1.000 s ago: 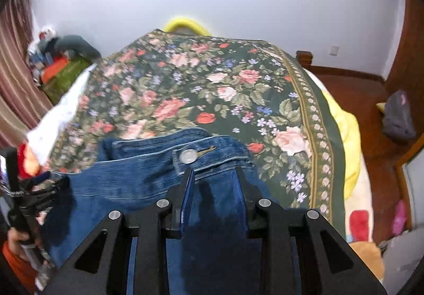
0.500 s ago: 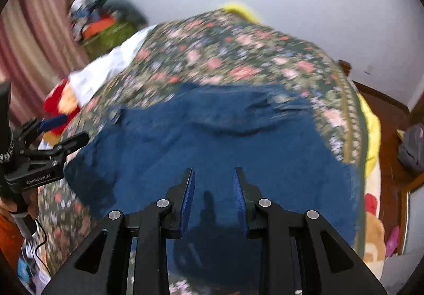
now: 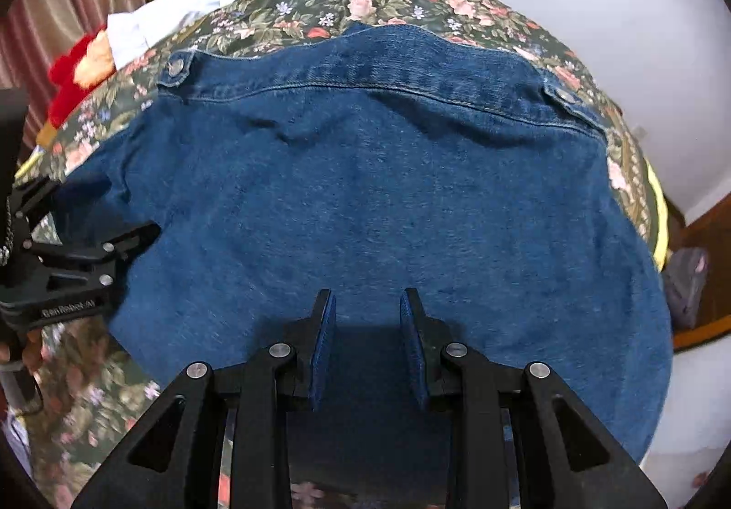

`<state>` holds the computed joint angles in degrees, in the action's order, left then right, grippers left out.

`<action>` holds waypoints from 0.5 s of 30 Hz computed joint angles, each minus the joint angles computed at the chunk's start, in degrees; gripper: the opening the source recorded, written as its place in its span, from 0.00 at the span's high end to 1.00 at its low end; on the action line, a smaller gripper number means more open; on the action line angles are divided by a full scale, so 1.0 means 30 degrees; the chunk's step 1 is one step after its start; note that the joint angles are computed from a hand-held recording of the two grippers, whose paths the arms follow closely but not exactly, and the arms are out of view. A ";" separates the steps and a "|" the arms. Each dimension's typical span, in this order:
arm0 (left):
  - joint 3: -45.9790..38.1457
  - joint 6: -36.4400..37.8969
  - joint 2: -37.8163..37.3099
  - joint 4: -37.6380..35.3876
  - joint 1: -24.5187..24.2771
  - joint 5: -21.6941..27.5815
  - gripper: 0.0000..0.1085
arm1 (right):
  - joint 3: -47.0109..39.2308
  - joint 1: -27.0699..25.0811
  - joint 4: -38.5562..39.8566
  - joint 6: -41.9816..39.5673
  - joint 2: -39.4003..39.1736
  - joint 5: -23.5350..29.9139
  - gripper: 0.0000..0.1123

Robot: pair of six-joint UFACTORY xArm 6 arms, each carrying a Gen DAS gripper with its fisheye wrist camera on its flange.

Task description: Fold large clothes

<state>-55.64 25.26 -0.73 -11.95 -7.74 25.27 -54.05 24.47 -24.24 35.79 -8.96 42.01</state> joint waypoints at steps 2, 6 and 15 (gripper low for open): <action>0.0213 0.0350 -0.0117 -0.0081 0.0050 -0.0242 0.19 | 0.0076 -0.0052 -0.0673 0.0381 -0.0167 0.0452 0.78; 0.0233 0.1692 -0.0332 -0.1495 0.0425 0.0339 0.19 | 0.0214 0.0242 -0.5401 0.3673 -0.0656 0.2982 0.14; 0.1548 0.2710 -0.2027 -0.2252 0.1375 0.0575 0.19 | 0.4401 -0.2639 -0.2649 0.2132 -0.5814 0.1031 0.11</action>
